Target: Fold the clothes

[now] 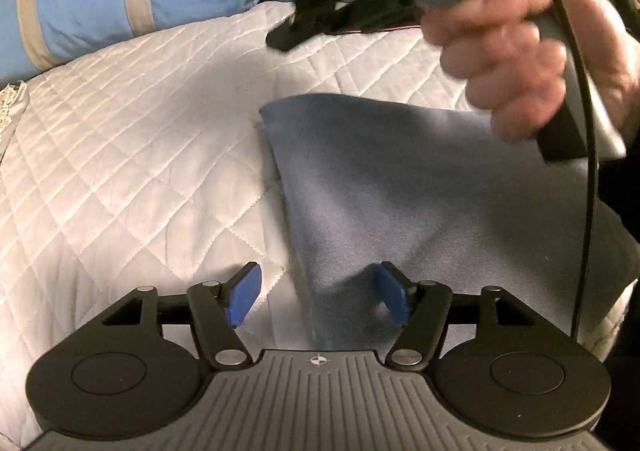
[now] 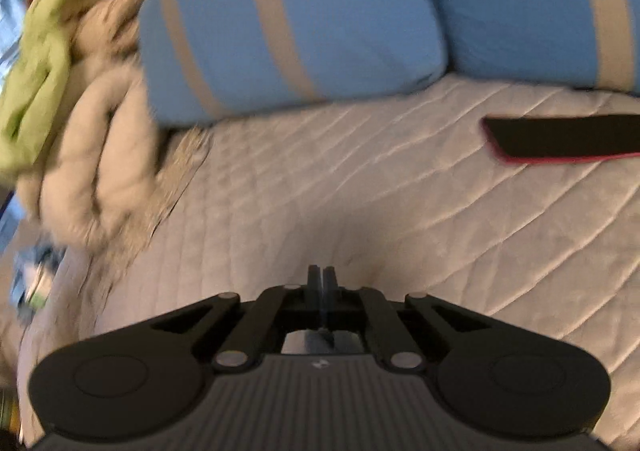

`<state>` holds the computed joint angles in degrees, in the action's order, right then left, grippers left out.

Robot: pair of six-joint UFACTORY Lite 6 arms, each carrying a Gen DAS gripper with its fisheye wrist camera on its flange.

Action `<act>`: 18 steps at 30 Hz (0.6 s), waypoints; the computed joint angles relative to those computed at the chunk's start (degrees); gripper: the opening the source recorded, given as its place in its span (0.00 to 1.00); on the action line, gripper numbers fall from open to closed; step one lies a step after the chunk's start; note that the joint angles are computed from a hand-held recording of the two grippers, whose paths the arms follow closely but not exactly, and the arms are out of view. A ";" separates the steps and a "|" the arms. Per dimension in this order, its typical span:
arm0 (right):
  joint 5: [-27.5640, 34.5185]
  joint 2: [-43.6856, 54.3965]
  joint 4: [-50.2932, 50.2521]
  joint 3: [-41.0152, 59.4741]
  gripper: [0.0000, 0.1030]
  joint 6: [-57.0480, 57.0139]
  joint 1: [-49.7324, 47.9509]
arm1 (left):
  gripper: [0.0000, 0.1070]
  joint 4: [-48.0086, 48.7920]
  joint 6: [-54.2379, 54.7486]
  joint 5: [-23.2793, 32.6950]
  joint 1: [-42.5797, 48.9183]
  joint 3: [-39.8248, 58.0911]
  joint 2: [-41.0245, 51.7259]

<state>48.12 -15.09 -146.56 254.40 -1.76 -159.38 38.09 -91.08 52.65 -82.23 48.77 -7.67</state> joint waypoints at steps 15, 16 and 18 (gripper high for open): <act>5.58 45.27 -5.27 34.45 0.61 -16.73 -10.98 | 0.59 18.01 -25.07 -4.31 5.72 -8.07 -9.71; 7.73 51.11 -5.88 37.81 0.61 -19.72 -12.89 | 0.59 18.61 -25.11 -4.84 6.35 -7.26 -8.51; 14.92 61.58 -5.68 42.99 0.59 -24.15 -18.28 | 0.57 19.70 -25.13 -5.93 7.29 -5.61 -6.06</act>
